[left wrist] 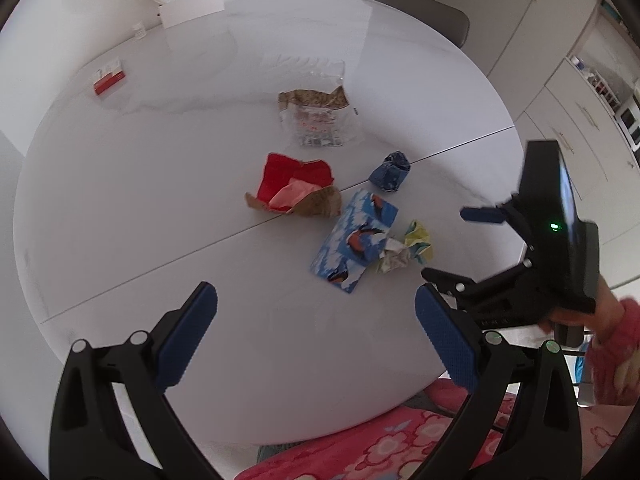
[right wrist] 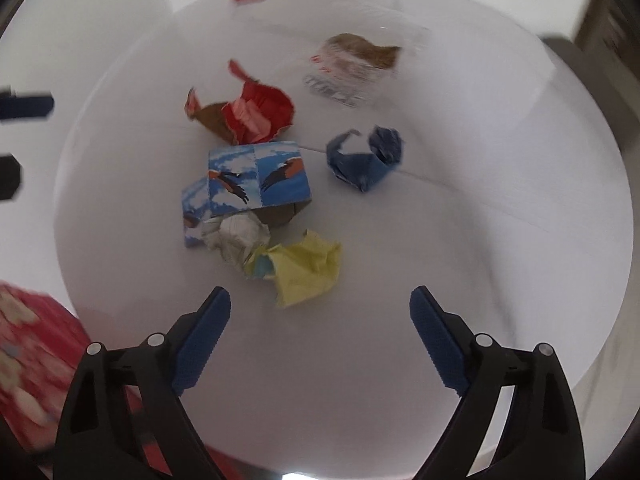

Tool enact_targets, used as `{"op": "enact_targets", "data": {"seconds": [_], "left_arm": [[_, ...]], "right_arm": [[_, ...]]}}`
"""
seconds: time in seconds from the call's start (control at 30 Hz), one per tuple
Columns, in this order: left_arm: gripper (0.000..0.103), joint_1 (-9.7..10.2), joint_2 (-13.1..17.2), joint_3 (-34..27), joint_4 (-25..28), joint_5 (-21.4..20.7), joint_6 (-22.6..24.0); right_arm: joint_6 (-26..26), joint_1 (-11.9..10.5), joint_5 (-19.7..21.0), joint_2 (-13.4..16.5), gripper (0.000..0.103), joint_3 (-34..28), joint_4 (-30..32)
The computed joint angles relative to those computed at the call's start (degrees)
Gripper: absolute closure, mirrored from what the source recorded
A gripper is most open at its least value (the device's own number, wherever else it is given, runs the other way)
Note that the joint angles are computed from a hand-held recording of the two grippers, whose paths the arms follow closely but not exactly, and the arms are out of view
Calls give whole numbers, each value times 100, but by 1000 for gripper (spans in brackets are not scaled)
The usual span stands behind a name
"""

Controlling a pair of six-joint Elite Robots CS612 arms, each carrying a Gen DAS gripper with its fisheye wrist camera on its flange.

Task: Collect trash
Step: 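Move the right tool to the yellow crumpled wrapper and grasp it, then lift the yellow wrapper with the right tool while the left tool grasps white crumpled paper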

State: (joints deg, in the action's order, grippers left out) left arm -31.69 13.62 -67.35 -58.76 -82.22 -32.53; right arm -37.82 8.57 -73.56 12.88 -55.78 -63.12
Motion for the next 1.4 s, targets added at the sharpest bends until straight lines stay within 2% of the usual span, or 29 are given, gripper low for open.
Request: {"op": "enact_targets", "data": {"seconds": [0.17, 0.27, 0.37, 0.43, 0.5, 0.7, 0.93, 1.03, 1.13, 1.2, 1.23, 1.33, 1.4], "left_arm": [[8, -5, 30, -110, 136, 108, -158], [8, -10, 38, -156, 207, 163, -257], [8, -23, 39, -187, 272, 214, -355], [8, -36, 41, -206, 287, 236, -404], [8, -43, 55, -230, 269, 223, -448], [8, -68, 88, -141, -12, -55, -538], [8, -101, 2, 429, -577, -591, -868], [8, -118, -84, 838, -765, -718, -1321], [10, -111, -177, 1288, -828, -836, -2143], [21, -101, -191, 1431, -868, -877, -2653], [21, -93, -195, 1503, -880, -891, -2969], [25, -99, -208, 1630, -782, -685, -3872], [27, -102, -234, 1724, -680, -597, -4284]], "right_arm": [[-949, 49, -45, -182, 19, 394, -16], [-1501, 92, -102, -313, 28, 652, 115], [-1766, 130, -198, -412, 43, 868, 219], [-1826, 132, -221, -469, 56, 990, 271], [-1776, 88, -118, -460, 62, 944, 380], [-1284, -75, 257, -495, 62, 936, 497], [-206, -378, 750, -264, 62, 310, 571], [292, -511, 901, -111, 62, -81, 565], [577, -639, 1056, 21, 62, -379, 613], [688, -703, 1126, 119, 62, -601, 663], [708, -731, 1158, 168, 62, -703, 705], [748, -807, 1286, 223, 62, -842, 795], [792, -816, 1328, 267, 62, -905, 817]]}}
